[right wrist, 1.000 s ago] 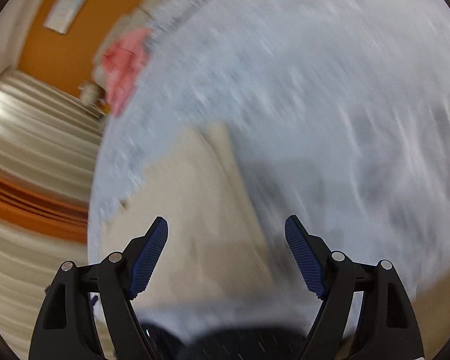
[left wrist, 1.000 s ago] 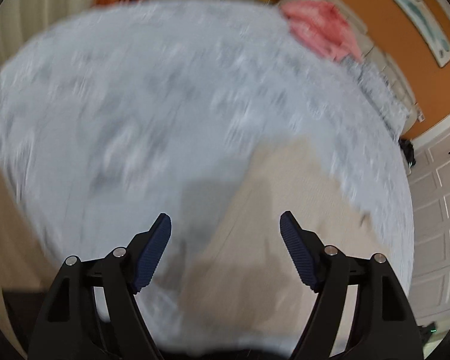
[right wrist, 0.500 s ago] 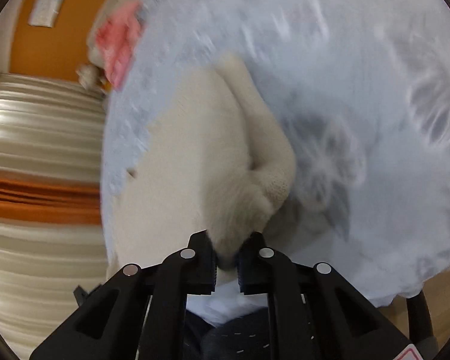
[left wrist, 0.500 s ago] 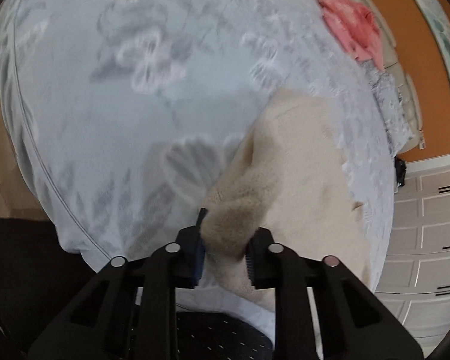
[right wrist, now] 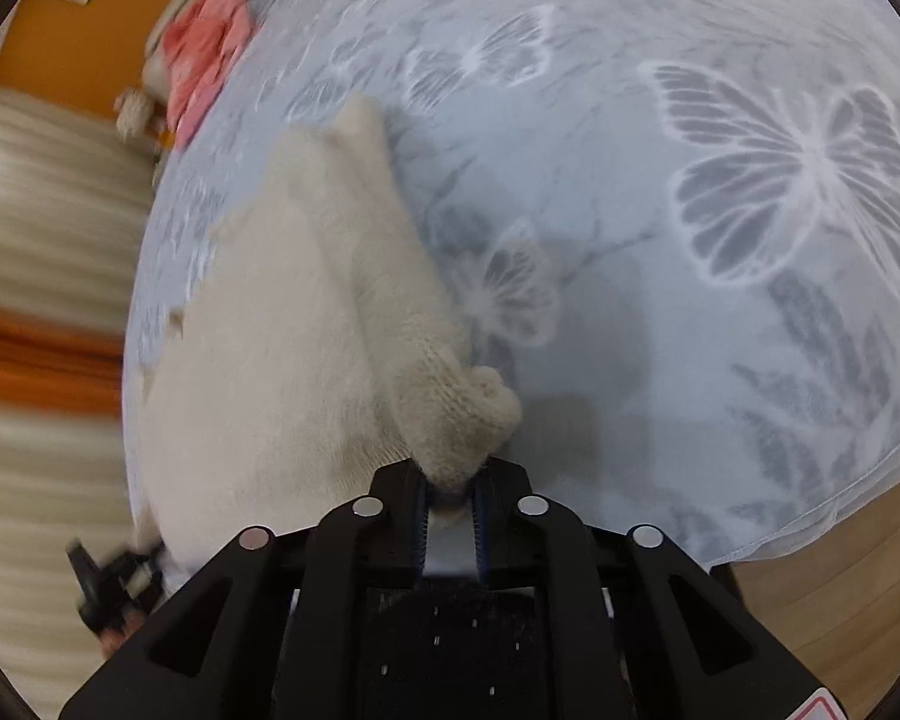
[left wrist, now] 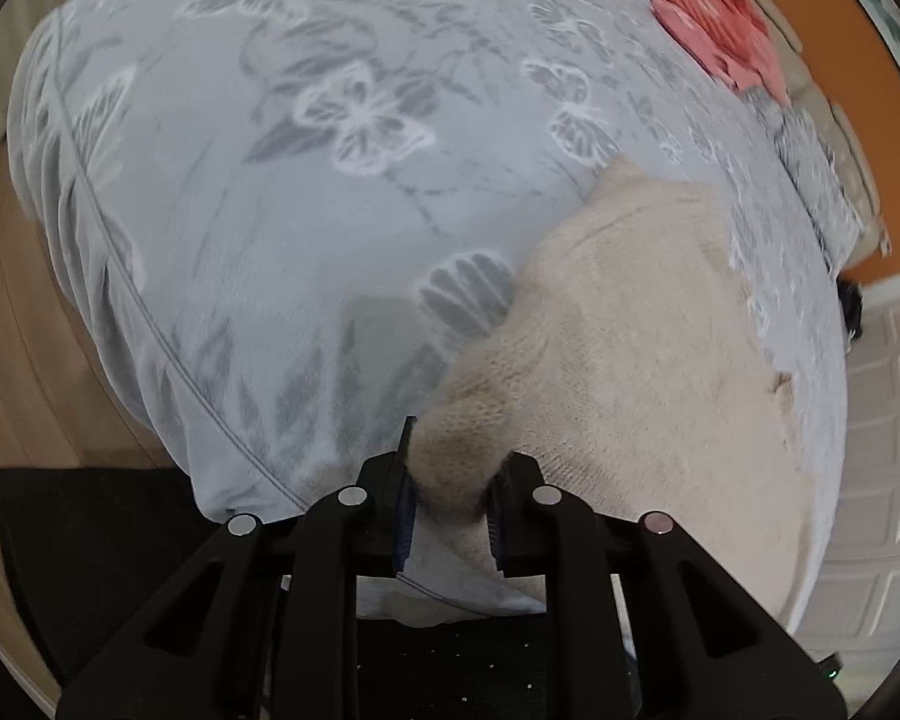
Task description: Fold small clothes
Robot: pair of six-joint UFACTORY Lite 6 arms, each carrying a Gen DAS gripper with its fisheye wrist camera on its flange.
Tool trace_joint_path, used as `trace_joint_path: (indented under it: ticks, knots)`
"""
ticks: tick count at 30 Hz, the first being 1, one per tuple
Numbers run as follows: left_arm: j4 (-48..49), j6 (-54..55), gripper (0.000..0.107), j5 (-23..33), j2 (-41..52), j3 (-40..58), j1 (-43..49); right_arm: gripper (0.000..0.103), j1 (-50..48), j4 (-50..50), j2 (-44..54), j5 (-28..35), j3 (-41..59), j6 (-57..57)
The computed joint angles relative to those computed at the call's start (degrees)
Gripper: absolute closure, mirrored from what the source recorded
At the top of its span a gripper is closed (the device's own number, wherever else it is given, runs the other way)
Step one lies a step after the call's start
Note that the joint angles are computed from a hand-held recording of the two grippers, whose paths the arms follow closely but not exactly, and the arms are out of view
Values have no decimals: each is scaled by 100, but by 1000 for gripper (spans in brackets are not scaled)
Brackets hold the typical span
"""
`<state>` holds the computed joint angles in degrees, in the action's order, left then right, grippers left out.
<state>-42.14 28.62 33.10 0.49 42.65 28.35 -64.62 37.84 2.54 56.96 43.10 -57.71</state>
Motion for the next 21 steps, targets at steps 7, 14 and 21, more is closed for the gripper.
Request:
trace_joint_path:
  ticks: [7,14,21]
  knots:
    - [420,-298,80,517,-837,477,252,63,-320,-188,-1664,127,91,-50]
    - [1322,-1312,56,-321,331,2358,-1515,40,1869,132,-518,-407,1473,1073]
    - [3092,-3315,56,-671,3024,4343,-2483,36,3563,-612,1271,-1646,2790,2308]
